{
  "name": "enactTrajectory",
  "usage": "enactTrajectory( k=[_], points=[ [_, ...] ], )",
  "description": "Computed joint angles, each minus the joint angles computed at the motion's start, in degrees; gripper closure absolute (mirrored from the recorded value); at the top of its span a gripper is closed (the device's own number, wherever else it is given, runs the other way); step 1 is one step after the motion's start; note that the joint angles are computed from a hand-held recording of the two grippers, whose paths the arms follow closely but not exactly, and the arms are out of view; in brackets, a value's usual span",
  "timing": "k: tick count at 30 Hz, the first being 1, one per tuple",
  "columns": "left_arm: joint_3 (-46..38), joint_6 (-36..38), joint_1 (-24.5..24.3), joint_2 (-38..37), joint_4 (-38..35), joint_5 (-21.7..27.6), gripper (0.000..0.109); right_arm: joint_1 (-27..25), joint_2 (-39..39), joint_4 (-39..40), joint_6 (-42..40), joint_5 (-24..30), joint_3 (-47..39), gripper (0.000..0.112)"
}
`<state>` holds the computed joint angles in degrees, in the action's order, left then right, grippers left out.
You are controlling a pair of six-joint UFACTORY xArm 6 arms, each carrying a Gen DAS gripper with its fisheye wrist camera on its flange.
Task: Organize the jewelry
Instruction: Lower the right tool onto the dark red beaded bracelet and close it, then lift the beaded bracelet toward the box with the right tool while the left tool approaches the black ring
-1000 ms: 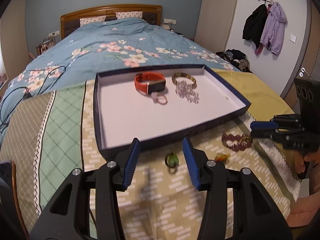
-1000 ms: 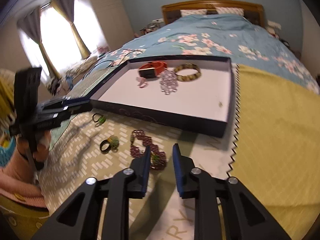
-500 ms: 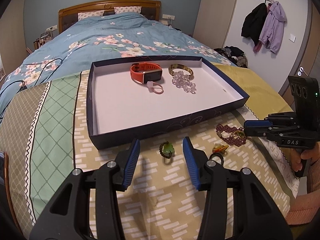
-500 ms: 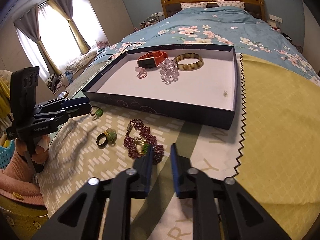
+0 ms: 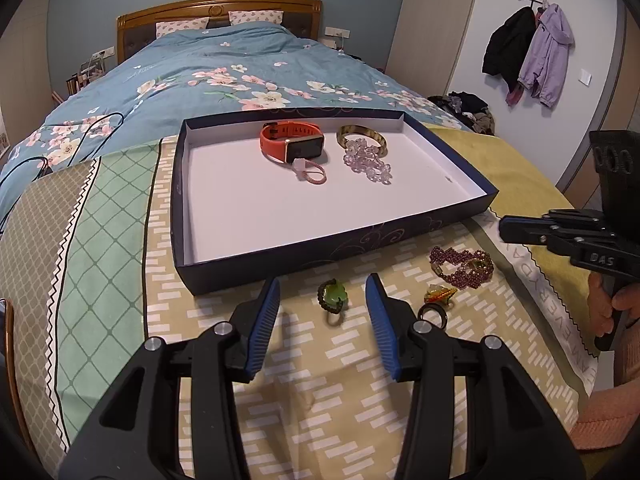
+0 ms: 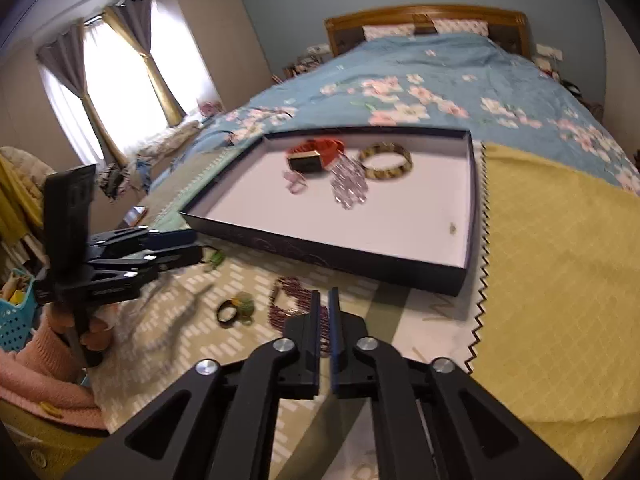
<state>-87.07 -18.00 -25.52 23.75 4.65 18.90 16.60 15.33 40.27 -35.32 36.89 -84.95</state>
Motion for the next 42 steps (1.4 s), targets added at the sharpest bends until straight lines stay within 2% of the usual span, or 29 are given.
enactTrajectory(
  k=[1,3,6,7,8,9,22,25,28,29,38,41,42],
  points=[
    [-0.06,-0.06,0.01,0.1,-0.04,-0.06,0.064,-0.09,0.55,-0.91,0.94,0.51,-0.45,0.103],
    [0.36,-0.25,0.02,-0.14,0.03,-0.31,0.064,-0.25,1.52,-2.1,2.51,1.59,-1.03,0.094],
    [0.51,-0.11,0.0,-0.23,-0.21,-0.29,0.064,-0.09,1.89,-2.3,2.59,2.14,-0.78,0.094],
    [0.41,0.0,0.01,-0.13,-0.4,-0.33,0.064,-0.08,1.95,-2.42,2.63,2.37,-0.78,0.095],
    [0.53,0.02,0.0,-0.21,-0.41,-0.34,0.064,0.01,1.94,-2.69,2.58,2.15,-0.64,0.104],
    [0.53,0.02,0.0,-0.21,-0.41,-0.34,0.064,0.11,1.86,-2.94,2.59,1.8,-0.41,0.107],
    [0.8,0.73,-0.27,-0.41,-0.46,-0.3,0.064,0.93,-1.18,7.17,-4.97,-1.07,0.07,0.112],
    [0.97,0.83,-0.26,-0.52,-0.72,-0.37,0.064,1.0,0.03,3.39,-1.99,0.02,-1.63,0.11],
    [1.03,1.2,-0.28,-0.53,-1.15,-0.53,0.064,0.67,-0.02,0.98,-0.82,0.92,-0.62,0.098],
    [1.03,1.37,-0.27,-0.51,-1.32,-0.58,0.064,0.58,-0.29,1.22,-1.3,1.32,-0.11,0.091],
    [0.83,2.5,-0.42,-0.35,-2.39,-0.23,0.064,3.61,-2.24,-11.73,-2.69,-0.96,4.24,0.091],
    [0.87,1.93,-0.44,-0.37,-1.94,-0.21,0.064,4.57,-2.64,-14.28,-4.16,-1.92,5.33,0.104],
    [0.91,2.38,-0.4,-0.4,-2.37,-0.26,0.064,4.76,-2.84,-14.82,-4.23,-2.35,5.68,0.104]
  ],
)
